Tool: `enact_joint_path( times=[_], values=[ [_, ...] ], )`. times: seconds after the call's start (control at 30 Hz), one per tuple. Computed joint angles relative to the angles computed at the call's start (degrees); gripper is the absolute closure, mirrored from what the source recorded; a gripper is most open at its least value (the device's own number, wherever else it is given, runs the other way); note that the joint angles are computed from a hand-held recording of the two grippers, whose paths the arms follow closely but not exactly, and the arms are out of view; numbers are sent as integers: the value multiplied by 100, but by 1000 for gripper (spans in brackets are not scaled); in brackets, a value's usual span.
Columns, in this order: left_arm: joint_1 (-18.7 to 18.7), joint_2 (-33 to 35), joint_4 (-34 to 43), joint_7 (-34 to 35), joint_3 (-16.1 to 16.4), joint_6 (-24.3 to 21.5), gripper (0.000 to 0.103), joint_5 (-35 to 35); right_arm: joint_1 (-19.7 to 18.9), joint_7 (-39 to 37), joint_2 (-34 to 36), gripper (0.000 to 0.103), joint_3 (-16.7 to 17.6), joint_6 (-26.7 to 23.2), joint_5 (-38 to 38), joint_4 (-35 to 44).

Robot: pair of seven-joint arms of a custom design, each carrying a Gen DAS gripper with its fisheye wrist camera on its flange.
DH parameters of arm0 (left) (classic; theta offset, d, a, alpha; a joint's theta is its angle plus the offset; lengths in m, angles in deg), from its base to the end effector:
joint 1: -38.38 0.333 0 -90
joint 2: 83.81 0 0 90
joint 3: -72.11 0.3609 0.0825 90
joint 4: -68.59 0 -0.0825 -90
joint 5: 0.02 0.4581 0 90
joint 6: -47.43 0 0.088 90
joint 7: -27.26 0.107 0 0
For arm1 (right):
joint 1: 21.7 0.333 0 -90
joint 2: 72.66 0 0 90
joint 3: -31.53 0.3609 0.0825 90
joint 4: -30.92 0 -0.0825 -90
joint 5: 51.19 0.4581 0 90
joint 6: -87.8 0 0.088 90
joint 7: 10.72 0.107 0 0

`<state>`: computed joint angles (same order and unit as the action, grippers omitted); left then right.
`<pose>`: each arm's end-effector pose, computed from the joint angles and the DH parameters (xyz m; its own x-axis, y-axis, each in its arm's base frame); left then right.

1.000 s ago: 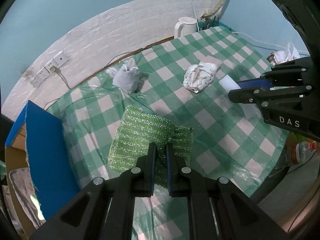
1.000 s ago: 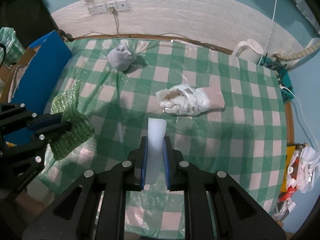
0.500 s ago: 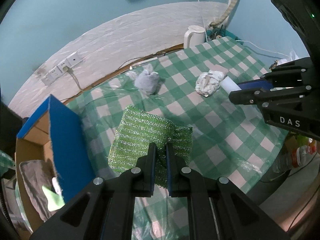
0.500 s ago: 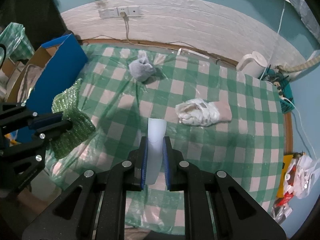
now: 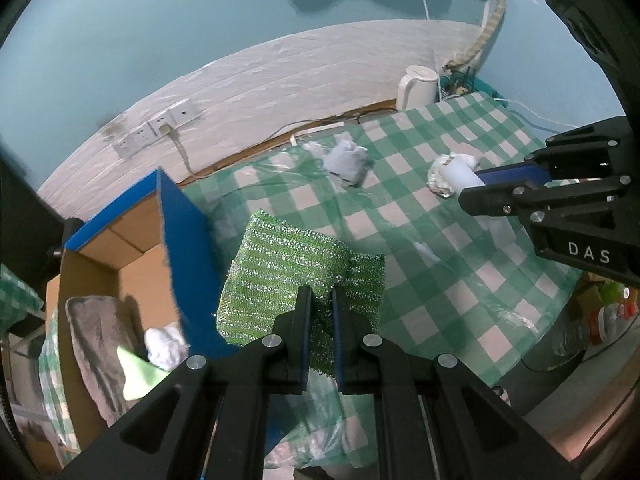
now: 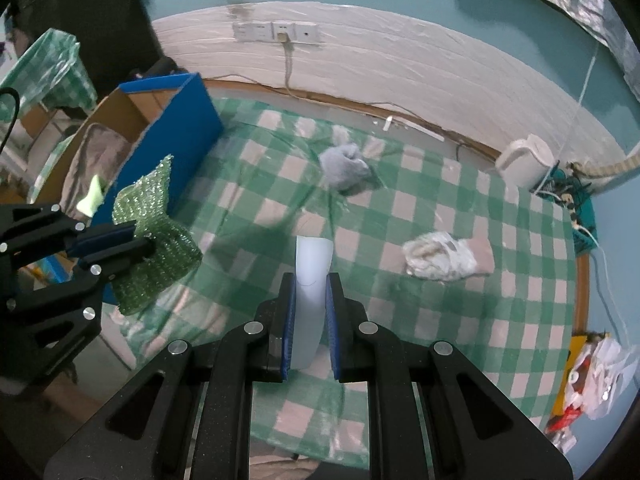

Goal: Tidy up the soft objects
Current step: 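Lift and carry the scrubber in the left tool and tube in the right tool to the box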

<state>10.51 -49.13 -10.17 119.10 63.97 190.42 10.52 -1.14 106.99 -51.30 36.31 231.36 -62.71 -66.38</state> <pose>0.7079 -0.4797 0.4303 -0.6436 -0.7582 -0.1043 -0.6292 0.6017 -0.4920 0.7025 0.3261 0.4325 0.0957 -0.9934 -0.0630 -0.8995 -0.0592 -0.4329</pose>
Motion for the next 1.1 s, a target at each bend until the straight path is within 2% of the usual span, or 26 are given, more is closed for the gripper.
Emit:
enact_joint_path(
  times=[0.63,1.1],
  values=[
    [327,-494,-643,-397,200,441,94,170,340,-460,948,90,110,-613,103,1695],
    [650,-623,-839,-691,314,477,94,184,672,-998,2146,90,116,-1363,415,3650]
  ],
)
